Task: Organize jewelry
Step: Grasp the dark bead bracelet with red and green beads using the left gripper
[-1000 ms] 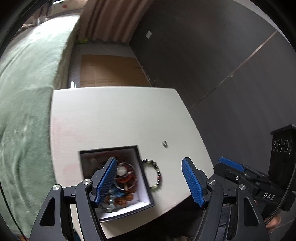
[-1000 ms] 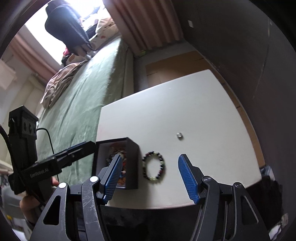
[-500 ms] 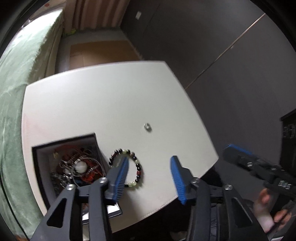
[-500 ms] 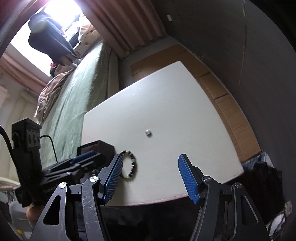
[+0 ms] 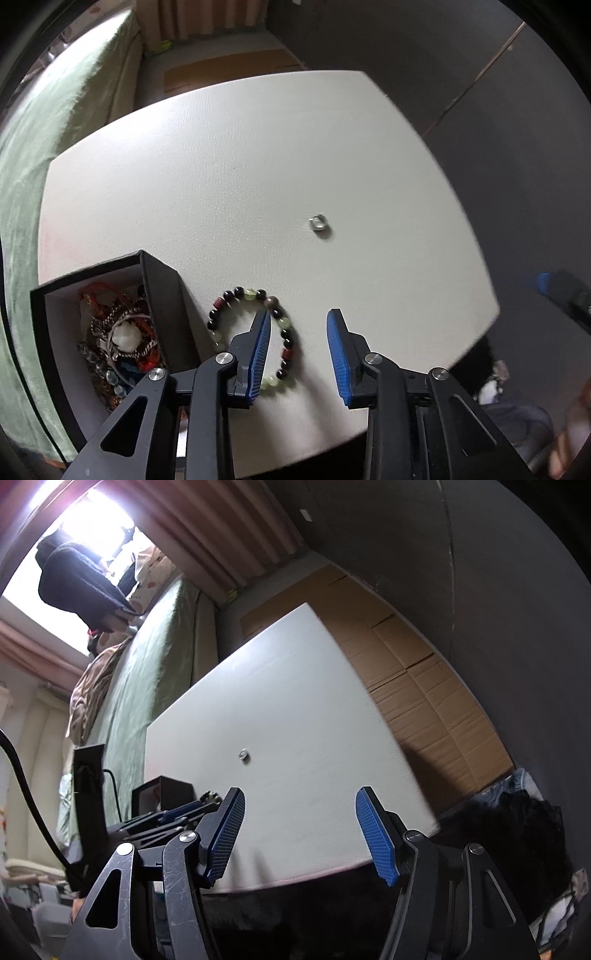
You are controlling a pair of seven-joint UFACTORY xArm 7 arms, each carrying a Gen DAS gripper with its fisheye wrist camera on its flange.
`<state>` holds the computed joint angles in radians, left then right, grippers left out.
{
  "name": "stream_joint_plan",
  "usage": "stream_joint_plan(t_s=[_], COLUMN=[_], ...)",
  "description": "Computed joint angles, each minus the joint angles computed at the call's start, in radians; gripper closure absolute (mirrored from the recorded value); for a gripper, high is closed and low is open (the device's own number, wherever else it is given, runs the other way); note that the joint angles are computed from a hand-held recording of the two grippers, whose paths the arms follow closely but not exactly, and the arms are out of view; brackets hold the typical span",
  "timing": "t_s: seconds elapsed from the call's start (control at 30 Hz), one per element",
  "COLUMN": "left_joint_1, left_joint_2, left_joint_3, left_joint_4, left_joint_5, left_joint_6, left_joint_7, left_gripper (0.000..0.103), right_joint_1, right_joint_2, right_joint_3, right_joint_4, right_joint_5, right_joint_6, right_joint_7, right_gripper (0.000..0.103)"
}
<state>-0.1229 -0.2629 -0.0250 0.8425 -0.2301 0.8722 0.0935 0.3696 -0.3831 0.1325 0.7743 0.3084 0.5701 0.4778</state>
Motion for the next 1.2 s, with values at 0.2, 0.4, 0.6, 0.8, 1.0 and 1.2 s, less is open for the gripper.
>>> stream_joint_plan(t_s=[0.2,0.4,0.6,0.8,1.0,1.2], left_joint_1=[0.001,-0.011,-0.017,-0.007,-0.024,-0.019], left_joint_2=[0.054,0.083,0.082,0.070,0.094,0.108], left_joint_3=[-0.031,-0.044,-0.030,-0.034,-0.029,-0.024], left_joint_4=[0.021,0.040,0.057,0.042,0.052,0.065], left_joint_5=[0.081,0.130,0.098,0.140,0.089,0.049], left_joint_6=[-0.029,-0.064,-0.034,-0.007,-0.019,-0.040], left_joint_7=[-0.076,-0.113,-0.078,-0.098,-0.061,-0.044], left_gripper=[0.073,0.073,0.073,0.073,0.073,0.073], right_joint_1=[-0.006,-0.017,-0.025,-0.030,-0.029,-0.038], right_joint_2=[-0.016,-0.034,-0.030,-0.027,-0.019,-0.008], right_joint_3=[-0.028,-0.038,-0.037,-0.031,-0.030,-0.024], right_joint_4=[-0.028,-0.045,-0.046,-0.041,-0.034,-0.030], right_joint_5=[0.024,0.031,0.033,0.026,0.022,0.010], right_joint_6=[0.000,-0.003,0.006,0.007,0.010,0.017], right_joint_7=[-0.029,-0.051,-0.056,-0.051,-0.055,-0.037], right_gripper=[0.040,0.040,0.040,0.040,0.040,0.040])
